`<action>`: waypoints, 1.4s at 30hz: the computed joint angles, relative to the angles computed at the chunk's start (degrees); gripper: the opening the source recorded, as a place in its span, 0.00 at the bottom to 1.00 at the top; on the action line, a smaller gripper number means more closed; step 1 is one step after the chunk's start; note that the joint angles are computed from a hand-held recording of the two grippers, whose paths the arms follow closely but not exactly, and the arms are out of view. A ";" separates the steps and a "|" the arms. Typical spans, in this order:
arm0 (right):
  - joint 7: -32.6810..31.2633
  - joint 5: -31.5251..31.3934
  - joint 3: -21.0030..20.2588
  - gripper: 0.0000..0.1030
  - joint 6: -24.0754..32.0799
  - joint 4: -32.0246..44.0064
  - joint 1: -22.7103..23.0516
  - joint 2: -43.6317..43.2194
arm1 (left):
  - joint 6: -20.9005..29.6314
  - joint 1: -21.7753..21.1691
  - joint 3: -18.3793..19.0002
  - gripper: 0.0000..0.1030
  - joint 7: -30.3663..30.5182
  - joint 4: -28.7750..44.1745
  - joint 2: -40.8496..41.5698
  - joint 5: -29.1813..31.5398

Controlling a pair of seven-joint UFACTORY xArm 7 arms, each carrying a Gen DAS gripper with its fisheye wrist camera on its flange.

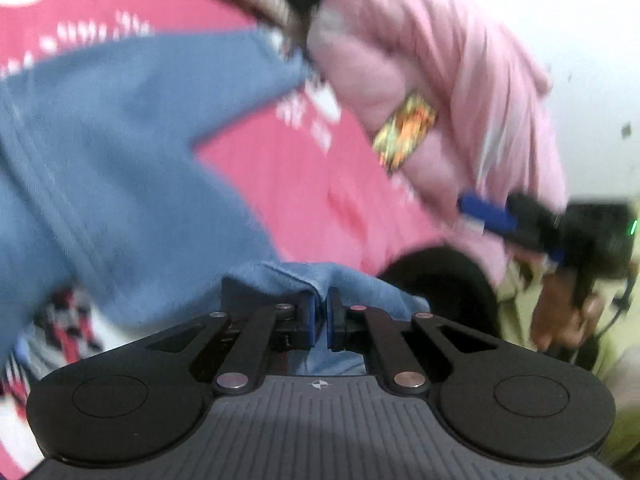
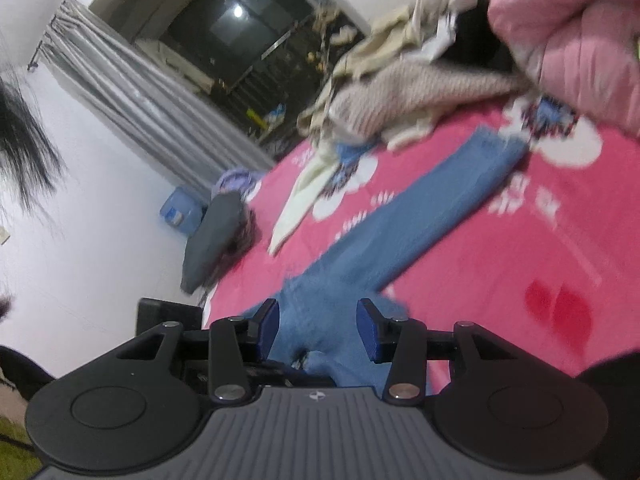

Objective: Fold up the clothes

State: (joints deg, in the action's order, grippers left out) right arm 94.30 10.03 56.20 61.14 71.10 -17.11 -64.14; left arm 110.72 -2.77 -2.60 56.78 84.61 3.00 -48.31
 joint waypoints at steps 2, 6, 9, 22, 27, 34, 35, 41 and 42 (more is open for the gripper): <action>-0.44 -1.48 -1.16 0.45 1.37 -0.38 0.32 -1.40 | -1.61 -0.36 -0.43 0.03 -2.61 1.43 0.90 -3.42; -0.72 -3.10 -3.94 0.45 3.16 -3.10 1.82 -4.46 | -5.27 -1.55 -1.92 0.03 -5.23 4.02 2.62 -8.12; -0.66 -3.91 -5.64 0.45 4.13 -5.50 3.07 -6.34 | -8.70 -2.95 -3.40 0.03 -7.14 6.19 4.08 -10.63; 2.23 -6.07 -10.59 0.45 5.15 -16.72 9.92 -10.05 | -20.33 -12.07 -10.56 0.06 -17.09 23.00 19.76 -3.94; 3.25 -6.84 -11.88 0.45 4.77 -20.43 12.90 -8.24 | -23.75 -16.91 -11.59 0.33 -32.65 28.87 27.63 5.98; -3.86 -12.42 -15.01 0.45 2.39 -21.89 17.65 2.68 | -26.09 -12.15 -14.65 0.38 -32.73 24.23 25.78 -1.87; -6.42 -14.53 -15.53 0.45 2.45 -21.22 17.90 5.09 | -26.14 -11.64 -14.76 0.38 -32.06 23.93 25.36 -2.61; -24.35 -28.07 -19.01 0.56 1.96 -18.83 20.43 17.92 | -26.97 -9.37 -14.75 0.44 -27.59 24.88 23.78 -6.77; -26.86 -29.71 -19.82 0.59 1.80 -18.61 21.15 19.73 | -26.79 -8.82 -14.66 0.44 -27.16 25.09 23.55 -7.39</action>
